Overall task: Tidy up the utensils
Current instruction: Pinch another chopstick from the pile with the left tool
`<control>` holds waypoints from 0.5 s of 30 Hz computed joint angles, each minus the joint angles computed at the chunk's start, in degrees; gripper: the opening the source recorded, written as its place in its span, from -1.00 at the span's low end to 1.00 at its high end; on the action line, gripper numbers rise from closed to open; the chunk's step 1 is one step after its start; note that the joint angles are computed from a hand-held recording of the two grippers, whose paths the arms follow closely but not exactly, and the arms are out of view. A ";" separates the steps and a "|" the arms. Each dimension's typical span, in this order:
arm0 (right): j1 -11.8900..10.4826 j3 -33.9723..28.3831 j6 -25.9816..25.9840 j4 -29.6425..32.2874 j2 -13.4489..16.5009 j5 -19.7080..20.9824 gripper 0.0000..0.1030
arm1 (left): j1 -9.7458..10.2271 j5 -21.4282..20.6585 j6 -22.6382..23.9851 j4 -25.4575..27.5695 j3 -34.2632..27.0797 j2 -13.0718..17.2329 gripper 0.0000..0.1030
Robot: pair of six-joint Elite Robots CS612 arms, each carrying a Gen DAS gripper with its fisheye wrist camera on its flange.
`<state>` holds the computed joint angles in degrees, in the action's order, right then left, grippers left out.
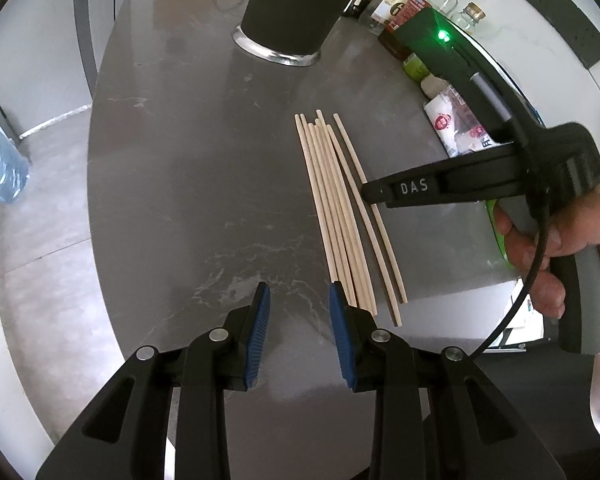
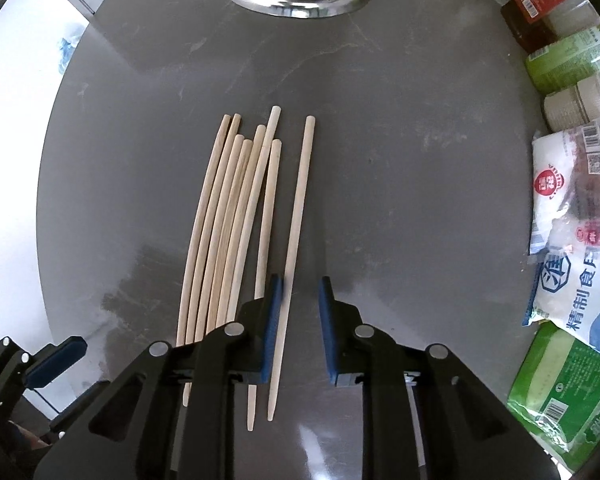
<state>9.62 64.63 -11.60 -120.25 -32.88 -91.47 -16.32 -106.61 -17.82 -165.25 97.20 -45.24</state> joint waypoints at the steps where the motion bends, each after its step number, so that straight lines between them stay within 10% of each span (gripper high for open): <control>1: 0.03 -0.06 0.07 0.07 -0.01 -0.37 -0.78 | -0.04 0.21 0.10 0.18 -0.08 0.02 -0.43; 15: -3.68 1.07 -4.89 0.70 -0.88 8.60 -0.90 | -1.63 5.81 -1.94 4.13 -2.70 0.27 -0.43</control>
